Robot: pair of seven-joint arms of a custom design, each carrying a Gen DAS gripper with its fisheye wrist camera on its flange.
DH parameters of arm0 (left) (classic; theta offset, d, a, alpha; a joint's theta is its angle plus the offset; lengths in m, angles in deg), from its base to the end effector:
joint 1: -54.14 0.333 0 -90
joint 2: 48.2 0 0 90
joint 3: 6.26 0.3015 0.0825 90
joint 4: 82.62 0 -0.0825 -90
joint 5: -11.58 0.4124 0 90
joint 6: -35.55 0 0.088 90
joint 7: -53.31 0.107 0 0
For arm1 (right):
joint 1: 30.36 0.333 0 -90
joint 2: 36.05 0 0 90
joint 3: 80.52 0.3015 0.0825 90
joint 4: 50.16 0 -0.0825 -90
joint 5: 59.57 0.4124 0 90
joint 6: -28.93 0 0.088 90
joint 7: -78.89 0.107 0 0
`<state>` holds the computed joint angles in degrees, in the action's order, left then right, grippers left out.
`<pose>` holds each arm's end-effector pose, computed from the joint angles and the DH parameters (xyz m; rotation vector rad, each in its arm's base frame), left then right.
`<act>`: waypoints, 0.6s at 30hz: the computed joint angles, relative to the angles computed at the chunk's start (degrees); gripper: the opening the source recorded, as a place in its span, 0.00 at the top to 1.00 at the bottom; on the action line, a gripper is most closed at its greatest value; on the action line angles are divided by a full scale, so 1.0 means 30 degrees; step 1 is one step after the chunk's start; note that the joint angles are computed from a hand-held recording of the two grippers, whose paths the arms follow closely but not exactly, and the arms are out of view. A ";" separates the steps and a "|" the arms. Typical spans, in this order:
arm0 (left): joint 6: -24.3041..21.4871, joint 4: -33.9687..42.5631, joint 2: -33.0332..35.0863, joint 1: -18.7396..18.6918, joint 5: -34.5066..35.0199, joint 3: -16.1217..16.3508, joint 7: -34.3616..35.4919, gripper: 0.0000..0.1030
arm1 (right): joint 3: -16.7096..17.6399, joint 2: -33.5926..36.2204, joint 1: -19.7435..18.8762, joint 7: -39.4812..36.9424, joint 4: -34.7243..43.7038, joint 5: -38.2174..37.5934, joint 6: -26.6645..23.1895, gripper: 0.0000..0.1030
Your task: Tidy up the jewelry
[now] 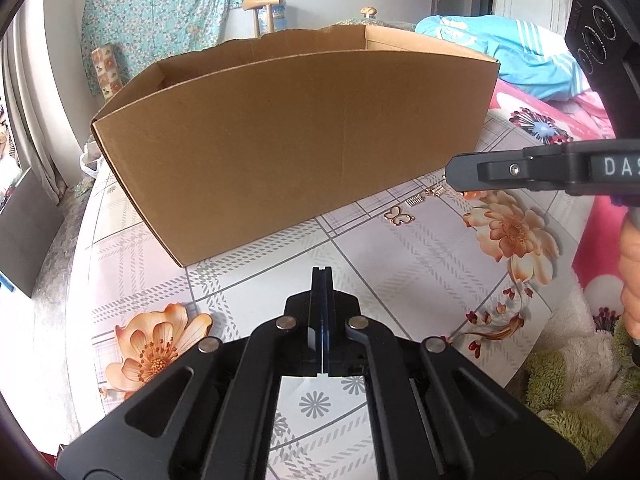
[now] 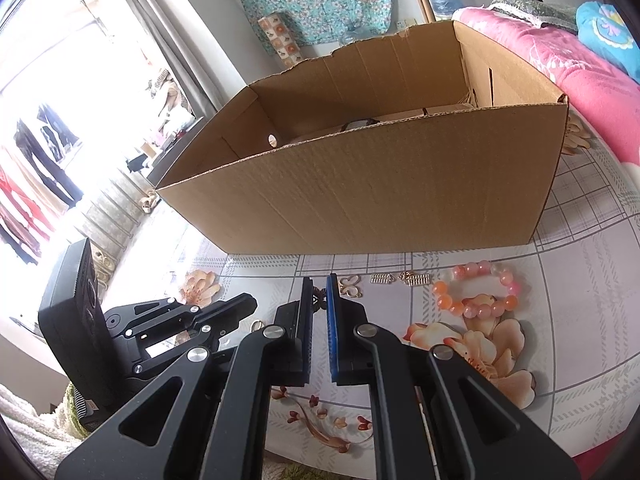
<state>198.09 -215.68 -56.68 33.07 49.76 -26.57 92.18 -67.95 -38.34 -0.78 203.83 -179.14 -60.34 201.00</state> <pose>0.3921 -0.3922 0.4311 -1.4088 2.1695 -0.8362 0.4350 0.3963 0.4442 -1.7784 1.5425 -0.1294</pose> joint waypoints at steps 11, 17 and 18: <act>-0.2134 -0.0270 -0.0473 -0.0531 -0.1376 -0.0032 0.1971 1.00 | -0.0095 0.0267 0.0313 -0.1575 0.0022 0.1692 0.0174 0.93; -0.2085 0.0052 -0.0166 -0.0758 -0.1290 -0.0098 0.2211 0.99 | -0.0135 0.0346 0.0342 -0.1634 0.0084 0.1806 0.0167 0.93; -0.2059 0.0129 -0.0084 -0.0789 -0.1344 -0.0090 0.2308 0.99 | -0.0152 0.0353 0.0333 -0.1611 0.0084 0.1809 0.0167 0.93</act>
